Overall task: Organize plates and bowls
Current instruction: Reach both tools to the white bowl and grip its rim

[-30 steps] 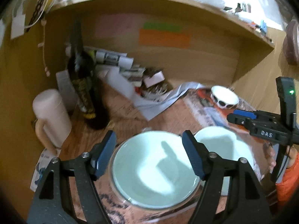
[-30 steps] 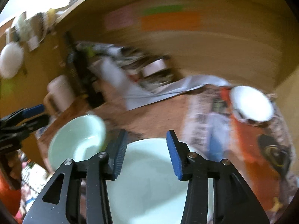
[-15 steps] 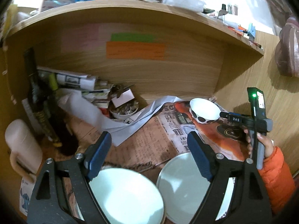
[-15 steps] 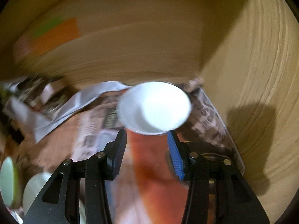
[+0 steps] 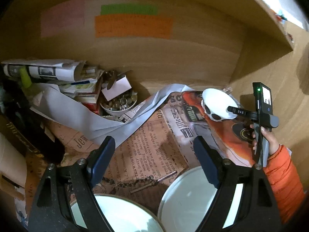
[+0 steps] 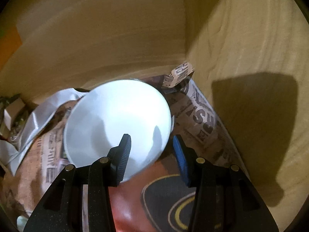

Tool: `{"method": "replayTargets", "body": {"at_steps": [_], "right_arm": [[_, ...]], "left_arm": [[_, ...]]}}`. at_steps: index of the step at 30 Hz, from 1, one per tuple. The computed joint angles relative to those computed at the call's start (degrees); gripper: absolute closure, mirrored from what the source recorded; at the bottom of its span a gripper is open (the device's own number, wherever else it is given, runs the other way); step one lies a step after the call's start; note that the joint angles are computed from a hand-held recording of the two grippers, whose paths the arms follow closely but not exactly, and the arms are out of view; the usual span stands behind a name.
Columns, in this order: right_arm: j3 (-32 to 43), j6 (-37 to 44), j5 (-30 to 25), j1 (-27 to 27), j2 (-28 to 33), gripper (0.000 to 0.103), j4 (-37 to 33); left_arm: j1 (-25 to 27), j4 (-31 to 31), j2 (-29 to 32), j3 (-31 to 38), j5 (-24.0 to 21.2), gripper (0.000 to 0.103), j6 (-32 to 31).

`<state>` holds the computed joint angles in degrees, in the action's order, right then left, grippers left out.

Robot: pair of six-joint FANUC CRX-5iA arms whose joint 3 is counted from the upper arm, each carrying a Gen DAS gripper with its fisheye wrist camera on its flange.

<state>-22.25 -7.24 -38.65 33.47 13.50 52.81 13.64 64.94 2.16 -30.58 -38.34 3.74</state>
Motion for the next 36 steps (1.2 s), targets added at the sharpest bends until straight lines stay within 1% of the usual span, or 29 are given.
{"method": "replayTargets", "body": {"at_steps": [3,4,7,10,14,16,18,20,23,25,26,27,28,29,30,32,35,36], "right_arm": [[1.66,3.62,1.78,-1.05,1.43,0.077,-3.66],[1.78,4.01,1.87,-1.06,1.70,0.078,-3.97],[0.54,4.34,2.93,-0.71,1.21,0.080,-2.26],[-1.56,5.57,6.93,-0.56,-0.85,0.083,-2.50],[-2.31,11.00,9.51,1.40,-2.31,0.083,-5.37],[-2.19,14.66,10.55,2.82,-2.74,0.083,-7.73],[-2.18,17.56,12.07,3.82,-3.11,0.083,-10.06],[-2.15,20.14,13.24,4.84,-3.40,0.083,-11.92],[-1.77,23.49,15.18,5.26,-2.99,0.083,-13.84],[-2.16,24.40,16.30,5.38,-3.27,0.083,-14.39],[-2.50,24.47,16.71,5.38,-3.52,0.083,-14.36],[-2.45,24.60,17.20,5.23,-3.39,0.083,-14.42],[-1.89,24.89,17.47,5.09,-2.93,0.083,-14.74],[-1.14,26.02,17.98,4.51,-2.24,0.083,-15.70],[-1.72,25.23,18.66,4.41,-2.42,0.083,-15.14],[-2.16,24.36,19.59,4.19,-2.32,0.083,-14.23],[-2.57,23.13,19.94,4.01,-2.25,0.083,-12.68],[-2.85,22.80,20.07,3.99,-2.45,0.083,-12.38]], "left_arm": [[-0.61,-3.81,1.88,2.48,0.01,0.019,4.42],[-0.80,-4.58,2.31,3.08,0.06,0.019,5.27],[-2.23,-7.10,3.57,4.76,2.23,0.019,7.43],[-3.22,-12.05,5.46,7.70,2.47,0.019,11.93],[-4.27,-18.17,8.27,12.00,0.39,0.019,17.41],[-5.09,-18.91,9.31,13.12,0.31,0.019,17.49],[-5.95,-20.60,10.32,14.33,0.85,0.019,19.01],[-6.20,-22.87,11.71,16.22,-0.71,0.020,21.22],[-6.43,-27.72,14.28,20.15,-3.95,0.027,26.51],[-6.52,-31.07,16.51,23.51,-7.29,0.036,29.99],[-6.80,-32.12,17.36,24.63,-8.00,0.039,31.44],[-6.89,-33.12,18.10,25.65,-8.67,0.048,32.83],[-7.03,-34.36,18.86,26.80,-9.37,0.054,34.39],[-7.11,-35.18,19.57,27.80,-10.13,0.056,35.12],[-7.18,-35.54,20.10,28.46,-10.68,0.058,35.51],[-7.18,-35.64,21.01,29.65,-12.24,0.059,36.35],[-7.74,-36.80,22.08,31.24,-13.15,0.060,37.55],[-8.00,-37.31,22.36,31.64,-13.29,0.065,37.86]]}}
